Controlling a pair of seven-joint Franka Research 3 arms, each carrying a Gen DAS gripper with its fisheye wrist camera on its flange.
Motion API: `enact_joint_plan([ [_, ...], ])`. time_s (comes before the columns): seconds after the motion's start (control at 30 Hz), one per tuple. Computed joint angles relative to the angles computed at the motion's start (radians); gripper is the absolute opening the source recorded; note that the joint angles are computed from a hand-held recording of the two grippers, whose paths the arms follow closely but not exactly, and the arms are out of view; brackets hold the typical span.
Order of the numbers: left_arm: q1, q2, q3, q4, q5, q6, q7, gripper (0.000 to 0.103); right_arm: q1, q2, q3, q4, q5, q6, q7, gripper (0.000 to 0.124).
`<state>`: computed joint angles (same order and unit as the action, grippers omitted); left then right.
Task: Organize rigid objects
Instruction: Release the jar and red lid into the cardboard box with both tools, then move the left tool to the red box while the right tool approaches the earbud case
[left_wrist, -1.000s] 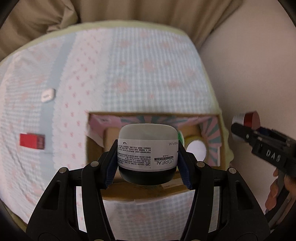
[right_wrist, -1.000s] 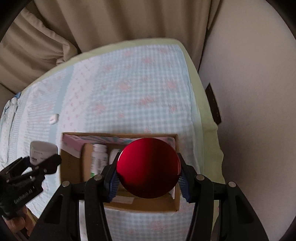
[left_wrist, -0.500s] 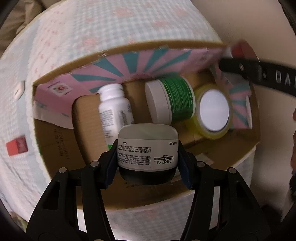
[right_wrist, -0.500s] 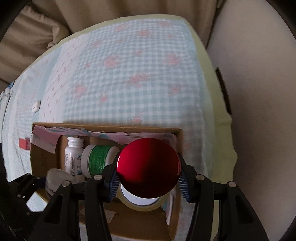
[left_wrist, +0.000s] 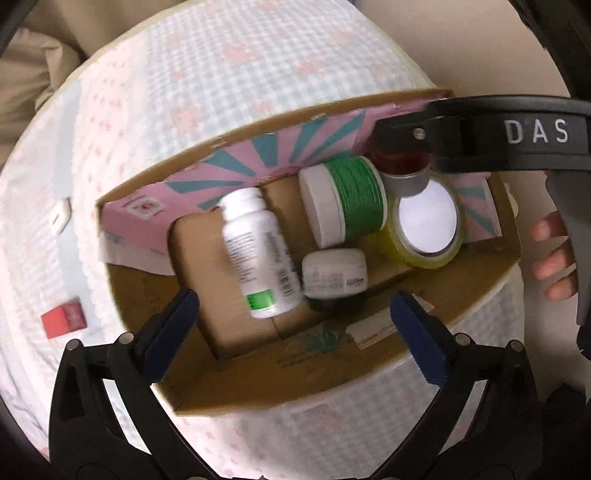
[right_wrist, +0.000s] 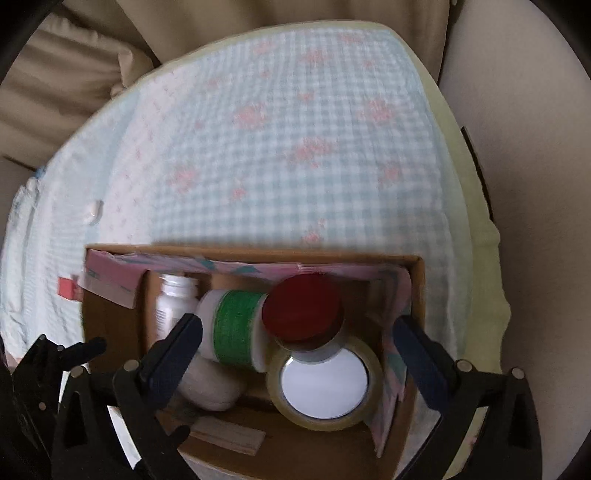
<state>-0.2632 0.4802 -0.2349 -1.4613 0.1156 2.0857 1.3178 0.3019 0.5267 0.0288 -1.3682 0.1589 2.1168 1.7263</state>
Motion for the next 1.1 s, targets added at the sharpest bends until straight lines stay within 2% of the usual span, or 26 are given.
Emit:
enact_joint_plan([
  [0.1,0.016,-0.015,-0.001,-0.012,-0.024,-0.006,-0.003,0.103,-0.010,-0.005,0.003,0.002,0.030,-0.012,0.025,0.103],
  [0.43,0.046,-0.112,0.001,-0.095,-0.044,0.014,0.009,0.103,0.011,-0.074,-0.008,-0.041,-0.022,-0.039,0.087,0.103],
  [0.77,0.086,-0.307,0.005,-0.253,-0.130,0.077,0.047,0.103,0.052,-0.196,-0.001,-0.088,-0.101,-0.047,0.165,0.103],
  [0.93,0.124,-0.439,0.039,-0.345,-0.192,0.109,0.118,0.103,0.098,-0.243,0.014,-0.078,-0.180,-0.058,0.218,0.103],
  [1.1,0.163,-0.566,0.093,-0.435,-0.209,0.107,0.173,0.103,0.163,-0.265,0.038,-0.035,-0.269,-0.080,0.284,0.103],
])
